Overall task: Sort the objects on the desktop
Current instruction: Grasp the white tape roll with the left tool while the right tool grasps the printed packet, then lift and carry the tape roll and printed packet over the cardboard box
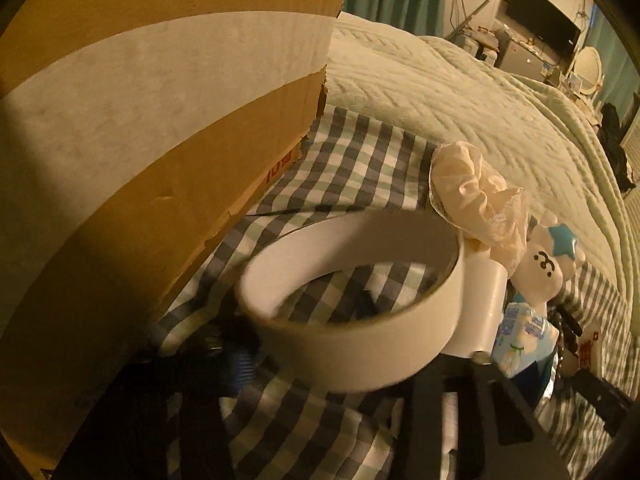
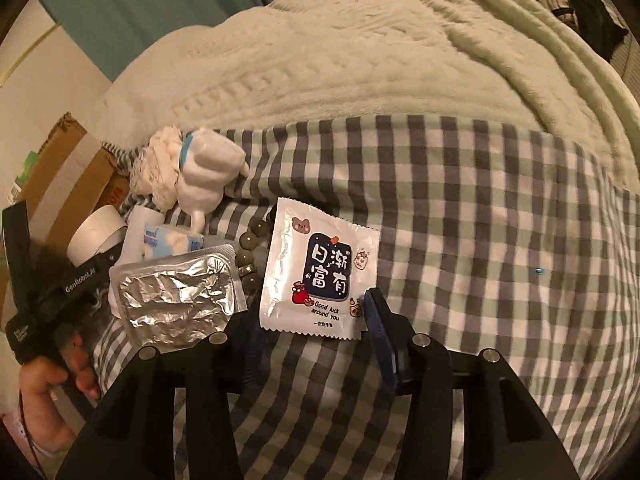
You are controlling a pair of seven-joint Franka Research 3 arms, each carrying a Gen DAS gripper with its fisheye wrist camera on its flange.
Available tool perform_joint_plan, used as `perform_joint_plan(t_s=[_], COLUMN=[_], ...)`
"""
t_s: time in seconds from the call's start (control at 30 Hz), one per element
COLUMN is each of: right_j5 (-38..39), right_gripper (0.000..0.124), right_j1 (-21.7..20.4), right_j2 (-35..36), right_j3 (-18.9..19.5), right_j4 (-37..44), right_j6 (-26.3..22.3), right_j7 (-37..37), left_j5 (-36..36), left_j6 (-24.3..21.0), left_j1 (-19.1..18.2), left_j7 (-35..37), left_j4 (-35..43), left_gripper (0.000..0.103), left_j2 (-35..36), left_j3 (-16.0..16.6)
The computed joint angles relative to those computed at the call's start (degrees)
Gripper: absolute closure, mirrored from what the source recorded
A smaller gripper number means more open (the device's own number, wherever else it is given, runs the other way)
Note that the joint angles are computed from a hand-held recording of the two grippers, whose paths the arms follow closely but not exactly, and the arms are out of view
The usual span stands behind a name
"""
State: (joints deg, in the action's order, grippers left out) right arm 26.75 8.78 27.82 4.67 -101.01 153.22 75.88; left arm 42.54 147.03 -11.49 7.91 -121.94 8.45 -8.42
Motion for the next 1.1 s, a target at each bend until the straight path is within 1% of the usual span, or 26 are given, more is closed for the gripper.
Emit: perform_joint_plan(t_s=[0.03,0.07,0.1,0.13,0.17,0.2,0.3,0.37,0.43,0.47,0.5,0.53,0.57,0.6,0.67,0.77,0.83,0.87,0.9,0.93,0.97,1.0,1.1], right_j5=[-0.6,-1.3,-1.88,-2.9,-3.86,-4.8,-6.61,-6.28,-6.22,-5.96,-5.66,-5.15,-4.66,-3.99,-3.82,-3.79,-4.93,-5.04,-5.16,-5.05,-4.82,-4.66,-4.9], right_gripper=[0.094,0.1,0.103,0.11,0.12,0.121,0.121,0.121,0.12,0.12,0.119,0.119,0.119,0.119,0.119,0.119,0.119,0.119,0.119,0.119,0.119,0.119,0.119], right_j1=[0.34,0.74,0.96,1.42,1.85,2.04,1.91,1.2,1.41,1.25,1.0,0.67,0.52,0.16,0.29,0.11,0.78,0.83,0.86,0.74,0.53,0.42,0.59], right_j2=[-0.24,-0.42,-0.79,-1.19,-1.91,-2.14,-2.0,-2.04,-1.38,-1.09,-1.34,-1.26,-0.74,-0.74,-0.09,1.3,1.68,1.42,1.48,1.37,1.34,1.34,1.26], right_j3=[-0.47,-1.01,-1.43,-2.19,-2.78,-3.25,-3.84,-3.39,-3.13,-2.8,-2.52,-2.12,-1.69,-1.21,-1.19,-1.04,-1.78,-1.78,-1.85,-1.79,-1.64,-1.6,-1.86], right_j4=[-0.23,-0.47,-0.97,-1.66,-2.72,-2.92,-2.38,-2.39,-1.51,-1.12,-1.45,-1.38,-0.79,-0.93,-0.26,1.81,2.4,2.03,2.12,1.99,2.0,2.06,2.12], right_j6=[0.07,0.38,0.81,1.71,2.62,2.96,3.35,3.44,3.55,3.42,3.41,3.36,3.33,3.42,3.37,2.28,2.17,2.36,2.46,2.54,2.41,2.37,2.23], right_j7=[0.5,1.19,1.73,2.61,3.45,4.13,5.21,5.48,6.93,7.1,7.02,6.8,6.68,6.16,6.13,5.68,6.1,6.0,6.05,6.01,5.88,5.91,6.19], left_j5=[-0.16,0.12,0.43,0.49,0.37,0.44,0.31,-1.14,-1.65,-2.68,-3.81,-4.45,-3.87,-3.09,-2.31,-3.45,-2.07,-0.62,0.88,2.13,3.97,5.47,9.63], left_j6=[0.19,0.17,0.09,-0.01,0.27,0.3,0.34,0.54,-0.25,-0.07,0.39,0.1,-1.48,-1.93,-0.82,-2.53,-1.5,-0.89,-0.77,-0.97,-2.46,-2.97,-2.06], left_j1=[0.07,0.02,-0.02,-0.02,0.07,0.09,0.16,0.34,0.24,0.44,0.69,0.74,0.36,0.1,0.06,0.03,-0.28,-0.42,-0.7,-0.94,-1.46,-1.72,-1.8], left_j7=[0.57,0.7,0.57,0.61,0.81,0.9,1.55,2.56,2.86,3.84,5.04,5.75,5.15,4.25,3.33,5.0,3.09,2.28,1.7,1.85,2.09,1.87,-0.36], left_j4=[-0.1,-0.28,-0.49,-0.41,-0.94,-0.94,-0.84,-0.91,-0.32,-0.05,0.0,0.51,1.32,1.37,1.14,3.03,2.68,2.58,2.69,2.89,3.51,3.72,3.33], left_gripper=[0.071,0.075,0.079,0.08,0.083,0.085,0.086,0.086,0.084,0.079,0.071,0.066,0.052,0.049,0.049,0.049,0.049,0.056,0.075,0.079,0.082,0.088,0.093], left_j2=[-0.06,-0.32,-0.59,-0.62,-1.12,-1.18,-1.31,-1.36,-0.99,-0.68,-0.48,-0.03,0.4,0.38,0.54,2.05,1.81,1.79,1.79,1.82,1.89,1.8,0.71], left_j3=[-0.04,-0.03,-0.02,-0.05,-0.11,-0.17,-0.35,-0.57,-0.6,-0.65,-0.68,-0.63,-0.42,-0.21,0.0,-0.09,0.41,0.7,0.82,0.8,0.78,0.82,0.99])
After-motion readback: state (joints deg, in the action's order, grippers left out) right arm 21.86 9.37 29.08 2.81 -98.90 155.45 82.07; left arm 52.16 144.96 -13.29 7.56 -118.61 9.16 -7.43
